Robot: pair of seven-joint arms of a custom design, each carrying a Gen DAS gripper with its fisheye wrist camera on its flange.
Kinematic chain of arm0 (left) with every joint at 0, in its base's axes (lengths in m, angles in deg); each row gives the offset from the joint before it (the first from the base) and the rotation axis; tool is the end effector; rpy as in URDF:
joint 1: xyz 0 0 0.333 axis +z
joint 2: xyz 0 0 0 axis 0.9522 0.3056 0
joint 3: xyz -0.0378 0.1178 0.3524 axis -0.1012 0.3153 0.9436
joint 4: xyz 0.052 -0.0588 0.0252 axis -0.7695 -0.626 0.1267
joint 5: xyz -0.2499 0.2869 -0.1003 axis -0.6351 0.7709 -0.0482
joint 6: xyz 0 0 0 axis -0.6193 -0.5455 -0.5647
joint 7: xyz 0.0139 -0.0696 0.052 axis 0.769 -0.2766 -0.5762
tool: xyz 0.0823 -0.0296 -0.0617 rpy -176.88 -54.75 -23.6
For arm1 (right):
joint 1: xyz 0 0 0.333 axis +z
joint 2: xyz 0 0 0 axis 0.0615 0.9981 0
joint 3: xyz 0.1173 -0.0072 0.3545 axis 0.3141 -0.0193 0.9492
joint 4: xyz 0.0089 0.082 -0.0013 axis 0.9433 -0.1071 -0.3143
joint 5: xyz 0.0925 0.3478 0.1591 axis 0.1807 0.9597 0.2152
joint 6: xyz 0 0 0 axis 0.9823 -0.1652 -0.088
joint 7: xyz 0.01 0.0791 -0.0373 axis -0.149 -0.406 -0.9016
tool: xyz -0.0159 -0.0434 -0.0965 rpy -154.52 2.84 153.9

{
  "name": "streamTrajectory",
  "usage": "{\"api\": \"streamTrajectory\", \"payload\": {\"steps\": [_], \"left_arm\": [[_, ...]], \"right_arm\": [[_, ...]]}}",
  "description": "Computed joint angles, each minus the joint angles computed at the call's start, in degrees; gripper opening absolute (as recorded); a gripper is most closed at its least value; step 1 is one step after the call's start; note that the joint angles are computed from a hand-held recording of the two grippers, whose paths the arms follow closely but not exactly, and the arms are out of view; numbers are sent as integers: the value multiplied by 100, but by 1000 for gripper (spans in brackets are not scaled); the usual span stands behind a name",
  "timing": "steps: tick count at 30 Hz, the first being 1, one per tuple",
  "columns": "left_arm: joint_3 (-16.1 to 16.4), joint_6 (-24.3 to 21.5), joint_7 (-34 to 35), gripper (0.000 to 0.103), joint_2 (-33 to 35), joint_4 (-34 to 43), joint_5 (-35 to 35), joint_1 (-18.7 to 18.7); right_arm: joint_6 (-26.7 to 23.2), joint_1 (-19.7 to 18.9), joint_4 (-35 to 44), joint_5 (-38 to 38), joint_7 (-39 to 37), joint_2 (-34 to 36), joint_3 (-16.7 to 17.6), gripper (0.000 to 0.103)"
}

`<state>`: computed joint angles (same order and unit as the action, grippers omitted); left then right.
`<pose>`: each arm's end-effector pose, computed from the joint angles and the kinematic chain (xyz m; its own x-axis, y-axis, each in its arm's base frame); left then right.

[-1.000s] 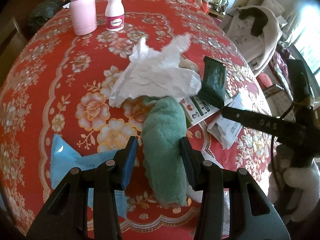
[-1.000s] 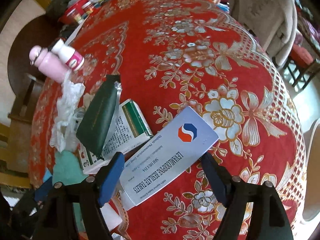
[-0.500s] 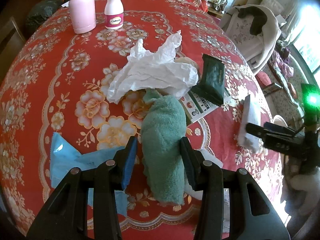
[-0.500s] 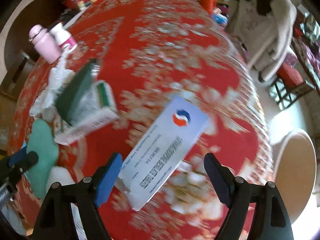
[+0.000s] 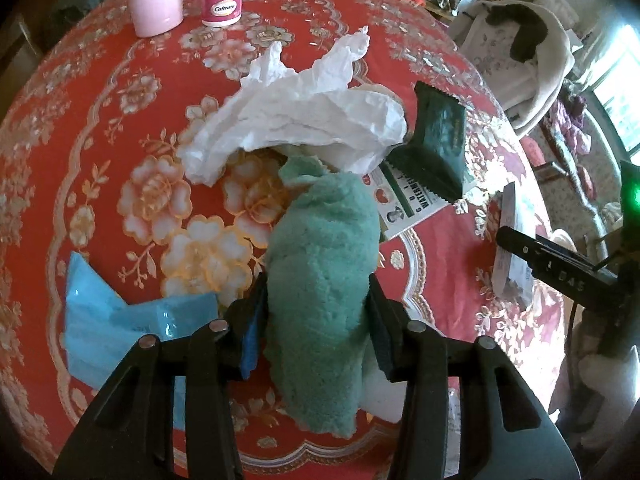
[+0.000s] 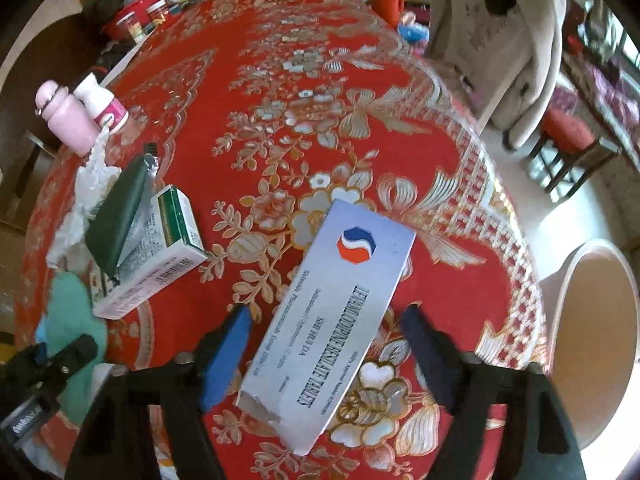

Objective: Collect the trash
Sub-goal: 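Lift the medicine box with the right gripper while the left gripper grasps the green towel, then carry the medicine box and green towel over the bin with both grippers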

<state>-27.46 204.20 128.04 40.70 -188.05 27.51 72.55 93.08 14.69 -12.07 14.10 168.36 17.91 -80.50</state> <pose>0.6644 -0.0391 0.3728 0.1551 -0.9617 0.2261 -0.9146 -0.2263 -0.3351 0.7410 0.2177 0.3712 0.1729 -0.9779 -0.1176 -0.9283 -0.1219 -0.3513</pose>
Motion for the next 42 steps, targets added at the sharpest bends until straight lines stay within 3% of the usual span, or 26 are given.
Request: {"api": "streamTrajectory", "payload": {"steps": [4, 6, 12, 17, 25, 42], "left_arm": [[-76, 77, 161, 33, -179, -164, -126, 75], [-99, 171, 215, 33, -317, -274, -195, 80], [-230, 277, 477, 33, -631, -338, -490, 89], [-273, 301, 456, 33, -693, -184, -544, -68], [-252, 286, 75, 33, -557, 185, -43, -555], [-412, -76, -387, 33, 355, 1494, 781, -1572]], "right_arm": [[130, -340, -178, 470, -440, -99, 333, 51], [211, -652, -301, 958, -878, -189, 664, 51], [305, -766, -522, 1555, -1617, -477, 795, 51], [381, -775, -715, 1847, -1970, -707, 731, 51], [563, -913, -1176, 2117, -2289, -1148, 507, 51], [707, -1508, -2167, 2258, -2332, -1789, -164, 51]]}}
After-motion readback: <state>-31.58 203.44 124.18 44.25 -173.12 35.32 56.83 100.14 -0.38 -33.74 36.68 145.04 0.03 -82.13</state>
